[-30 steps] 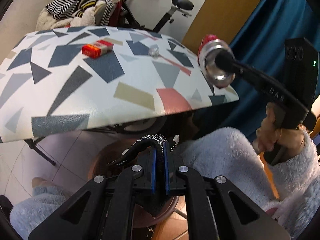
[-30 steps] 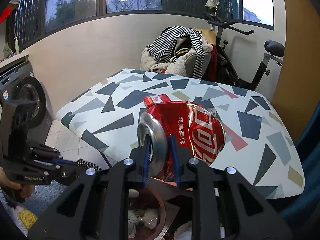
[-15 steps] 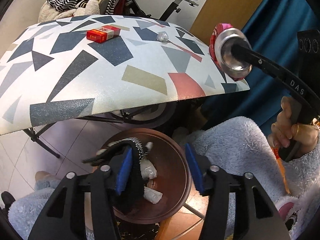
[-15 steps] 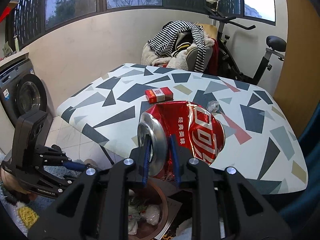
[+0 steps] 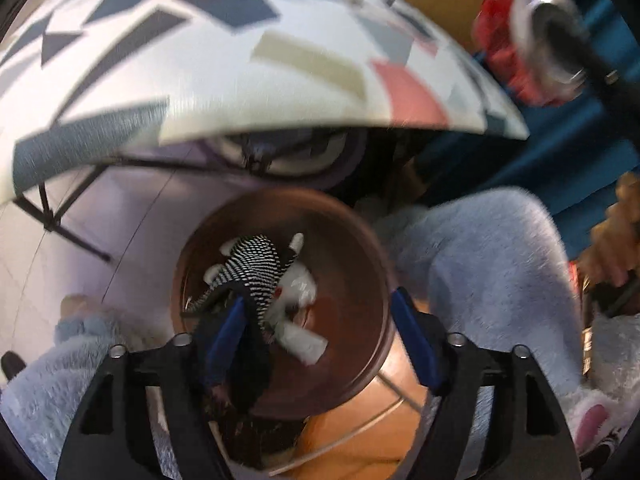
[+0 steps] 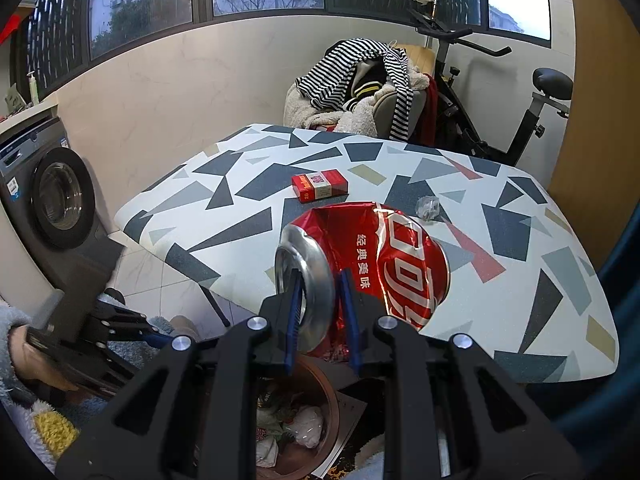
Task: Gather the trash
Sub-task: 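Carry the glove over the brown bin and open the left gripper while the right holds the can, then lower the can into the brown bin and open the right gripper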
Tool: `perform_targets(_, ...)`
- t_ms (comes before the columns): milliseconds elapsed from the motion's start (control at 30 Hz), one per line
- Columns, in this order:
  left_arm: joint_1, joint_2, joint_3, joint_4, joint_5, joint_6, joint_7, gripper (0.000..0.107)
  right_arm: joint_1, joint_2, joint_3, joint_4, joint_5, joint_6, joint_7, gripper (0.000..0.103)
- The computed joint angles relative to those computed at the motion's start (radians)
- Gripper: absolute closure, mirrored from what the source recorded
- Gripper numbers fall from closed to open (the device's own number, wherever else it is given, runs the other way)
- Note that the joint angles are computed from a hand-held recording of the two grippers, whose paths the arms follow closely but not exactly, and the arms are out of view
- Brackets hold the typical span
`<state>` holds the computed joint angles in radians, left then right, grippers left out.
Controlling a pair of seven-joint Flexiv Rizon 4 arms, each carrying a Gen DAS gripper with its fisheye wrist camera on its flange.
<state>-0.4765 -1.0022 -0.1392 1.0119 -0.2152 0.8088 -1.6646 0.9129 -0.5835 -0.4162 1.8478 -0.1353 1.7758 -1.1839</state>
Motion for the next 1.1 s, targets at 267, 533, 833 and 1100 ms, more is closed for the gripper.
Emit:
perform_targets(267,-0.001,-0.002,-0.001,-0.037,0.016,-0.067,0.007,0.017,0.012,0.001,-0.011,0.008,0.016,0.010,0.003,0.080)
perform_targets(533,-0.011,0.025,0.025,-0.020,0.045,-0.012,0.002,0.010,0.018,0.000,-0.017,0.008,0.027,0.008,-0.003,0.080)
perform_targets(833,0.000,0.146,0.058,0.171,0.071,0.245,-0.101,0.010,-0.047,0.020,0.065,0.005,-0.024,-0.032,0.002,0.080)
perform_targets(1100,-0.014,0.228,0.132,0.260,0.137,0.336,-0.221,0.010,-0.337,0.025,0.447,-0.038,-0.154,-0.184,-0.039,0.080)
